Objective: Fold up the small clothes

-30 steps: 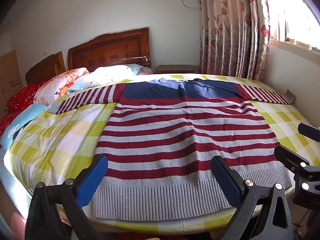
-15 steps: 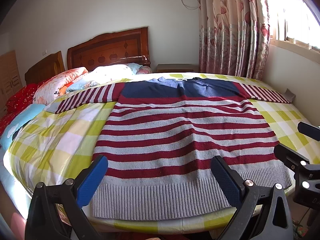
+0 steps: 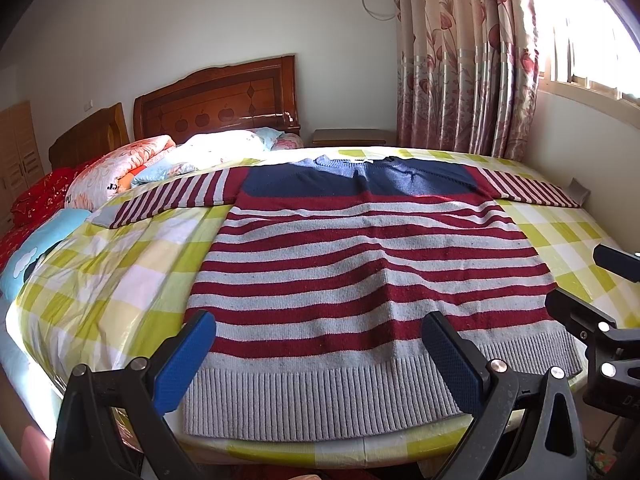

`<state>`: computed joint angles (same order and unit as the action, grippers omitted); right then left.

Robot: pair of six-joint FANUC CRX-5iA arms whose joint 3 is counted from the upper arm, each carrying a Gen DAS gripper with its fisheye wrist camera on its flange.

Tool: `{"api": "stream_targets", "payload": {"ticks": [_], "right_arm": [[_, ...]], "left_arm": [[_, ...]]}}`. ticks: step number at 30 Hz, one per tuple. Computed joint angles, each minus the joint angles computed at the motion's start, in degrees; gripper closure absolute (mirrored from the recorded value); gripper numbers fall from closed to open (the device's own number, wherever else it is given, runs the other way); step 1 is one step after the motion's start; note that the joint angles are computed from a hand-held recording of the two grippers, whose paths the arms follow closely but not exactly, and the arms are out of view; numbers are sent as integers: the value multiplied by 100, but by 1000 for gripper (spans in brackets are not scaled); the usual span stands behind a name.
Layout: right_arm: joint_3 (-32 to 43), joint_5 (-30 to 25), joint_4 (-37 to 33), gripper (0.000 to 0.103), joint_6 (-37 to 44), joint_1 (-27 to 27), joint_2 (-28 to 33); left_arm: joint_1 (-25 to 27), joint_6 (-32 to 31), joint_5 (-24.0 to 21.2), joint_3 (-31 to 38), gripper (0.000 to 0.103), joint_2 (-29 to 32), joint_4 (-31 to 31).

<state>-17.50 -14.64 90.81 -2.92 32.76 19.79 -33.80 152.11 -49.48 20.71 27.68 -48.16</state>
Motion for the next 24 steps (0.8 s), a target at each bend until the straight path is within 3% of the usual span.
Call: {"api": "stream_targets", "payload": {"ticks": [21, 24], "right_arm": [[53, 50, -160, 14, 139, -21, 72], [314, -35, -1250, 14, 1127, 63, 207]], "left_arm": [[167, -238, 209, -7, 0, 10, 290], [389, -772, 535, 99, 0, 89, 657]]}}
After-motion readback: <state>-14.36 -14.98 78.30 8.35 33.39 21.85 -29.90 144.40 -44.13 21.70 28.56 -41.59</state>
